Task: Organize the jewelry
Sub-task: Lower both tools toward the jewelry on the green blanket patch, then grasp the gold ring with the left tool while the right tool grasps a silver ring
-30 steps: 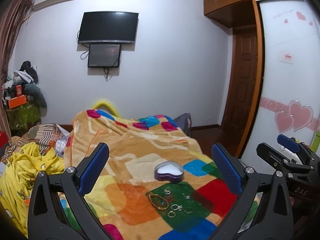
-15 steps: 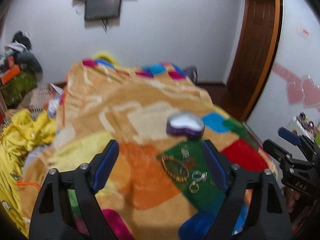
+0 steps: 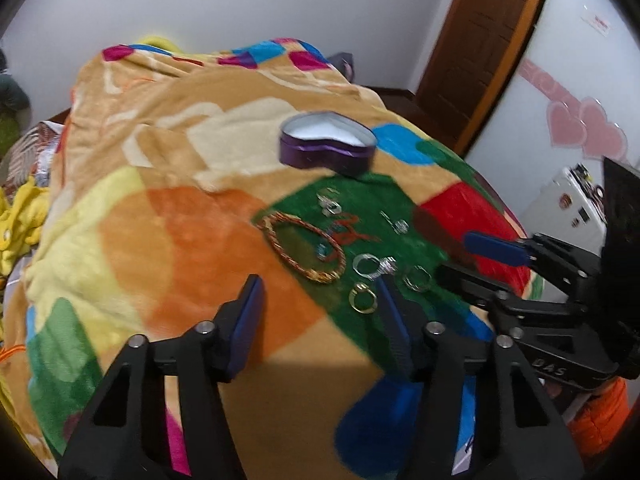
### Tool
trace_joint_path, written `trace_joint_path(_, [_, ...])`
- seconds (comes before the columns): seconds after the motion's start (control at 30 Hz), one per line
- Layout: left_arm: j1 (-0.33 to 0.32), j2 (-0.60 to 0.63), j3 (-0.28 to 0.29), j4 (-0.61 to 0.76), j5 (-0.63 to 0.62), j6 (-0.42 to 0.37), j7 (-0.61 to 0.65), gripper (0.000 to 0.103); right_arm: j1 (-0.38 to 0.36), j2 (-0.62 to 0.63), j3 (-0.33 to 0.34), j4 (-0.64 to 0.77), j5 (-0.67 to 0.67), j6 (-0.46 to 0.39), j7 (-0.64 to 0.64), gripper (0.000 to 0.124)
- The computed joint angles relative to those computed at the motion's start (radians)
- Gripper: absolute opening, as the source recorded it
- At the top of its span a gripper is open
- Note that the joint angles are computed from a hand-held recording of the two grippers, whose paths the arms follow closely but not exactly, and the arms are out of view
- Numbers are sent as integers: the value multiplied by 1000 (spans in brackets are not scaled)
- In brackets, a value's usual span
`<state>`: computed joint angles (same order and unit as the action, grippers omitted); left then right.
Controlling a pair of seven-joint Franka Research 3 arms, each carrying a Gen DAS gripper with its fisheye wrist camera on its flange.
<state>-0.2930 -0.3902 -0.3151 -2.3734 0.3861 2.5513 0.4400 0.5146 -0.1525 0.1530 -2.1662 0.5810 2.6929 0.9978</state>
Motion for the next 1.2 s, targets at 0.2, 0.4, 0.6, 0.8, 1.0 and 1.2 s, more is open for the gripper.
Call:
trace_joint_path(0.2, [-35,35,35,-12,-86,54,70,39,-3,32,-3,28,10,-60,-31,29])
trace_joint_path(0.4, [-33,66,29,3,-94,73,105,39,-6,47,0,38,47,-87,-79,18])
trace_joint_path(0.6, [-32,109,29,26,-97,79,130,32,-10,41,2,34,50,-79,-74,9])
trace_joint_path(0.8, [-16,133,8,48,-39,57,104,17,-16,41,-1,39,41,-93,-53,9])
trace_joint_path(1.0, [-16,115,6,42,-16,50,79,17,-24,40,0,53,34,-113,-9,10])
trace_joint_path(1.2, [-15,81,0,28,2,40,48,17,-26,50,2,67,29,-134,8,29])
